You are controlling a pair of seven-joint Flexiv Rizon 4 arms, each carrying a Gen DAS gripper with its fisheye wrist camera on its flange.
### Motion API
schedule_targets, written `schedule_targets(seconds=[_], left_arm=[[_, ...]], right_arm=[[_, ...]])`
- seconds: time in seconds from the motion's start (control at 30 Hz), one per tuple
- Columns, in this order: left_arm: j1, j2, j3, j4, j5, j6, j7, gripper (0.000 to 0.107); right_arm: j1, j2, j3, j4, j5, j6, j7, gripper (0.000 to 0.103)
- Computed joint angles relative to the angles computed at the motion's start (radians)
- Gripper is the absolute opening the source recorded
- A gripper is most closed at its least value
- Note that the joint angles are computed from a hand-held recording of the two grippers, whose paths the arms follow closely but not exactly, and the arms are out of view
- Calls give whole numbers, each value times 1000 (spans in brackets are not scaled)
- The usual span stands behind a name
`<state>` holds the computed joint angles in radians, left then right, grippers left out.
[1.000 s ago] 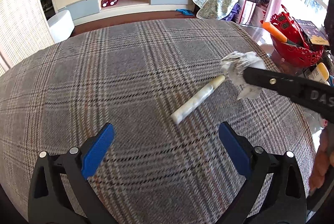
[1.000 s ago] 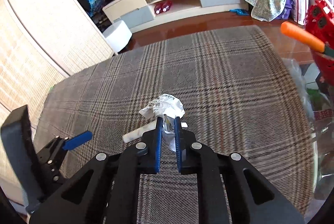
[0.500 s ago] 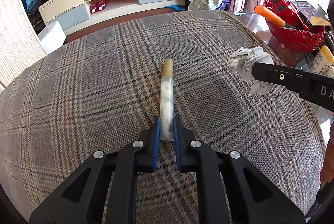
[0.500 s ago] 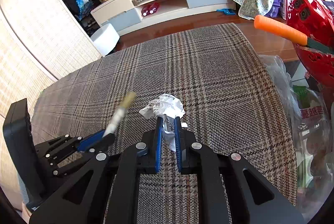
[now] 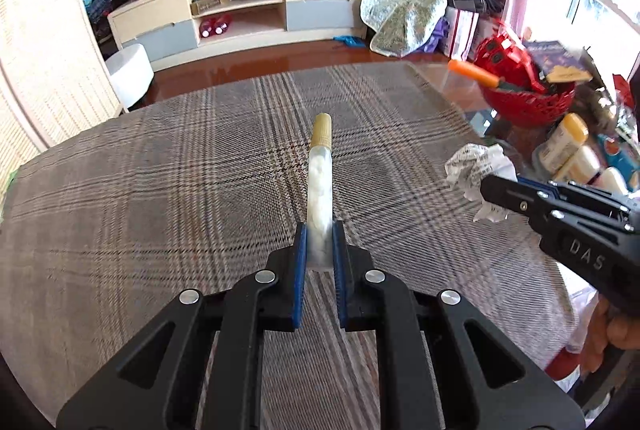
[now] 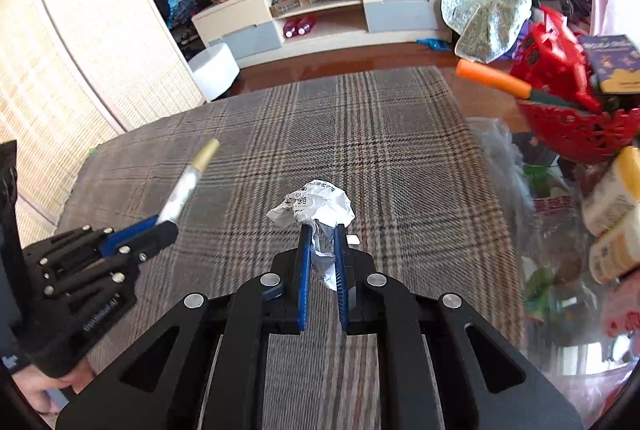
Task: Collect trash
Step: 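Carry the tube and crumpled paper down to the bin and open both tools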
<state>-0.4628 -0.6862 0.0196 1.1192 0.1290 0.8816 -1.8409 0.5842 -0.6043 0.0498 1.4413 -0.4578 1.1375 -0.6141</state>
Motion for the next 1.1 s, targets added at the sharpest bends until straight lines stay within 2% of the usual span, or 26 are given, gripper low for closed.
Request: schedule_targets(seconds=[0.23,0.43,0.63,0.73,0.8,0.9,0.93,1.07,1.1], left_arm=[[-34,215,-3,232,40,77,-89,11],[-72,394,-29,457,120,166,-208,11],[-107,485,-54,639,266,259,-380,11],[-129,498,-63,703,367,263,-490,11],[-130,495,-75,747,392,282,-544,11],[-121,458,-88,812,380,364,-594,11],[-124,442,-86,821,377,383,-602,11],[-127,351,-80,859,307,478,-581,11],[-135,331,-72,862,296,496,-575,11]], right_arm=[[45,226,-24,242,-145,44,129,13],[17,381,39,410,-287,48,258,13],[-34,481,98,596,-478,114,446,13],[-52,499,128,668,-560,121,529,13],[-62,493,139,710,-598,146,587,13],[-71,463,134,759,-657,211,682,13],[-71,442,117,770,-713,247,740,13],[-68,356,60,767,-899,347,917,13],[-71,336,59,762,-910,360,934,13]])
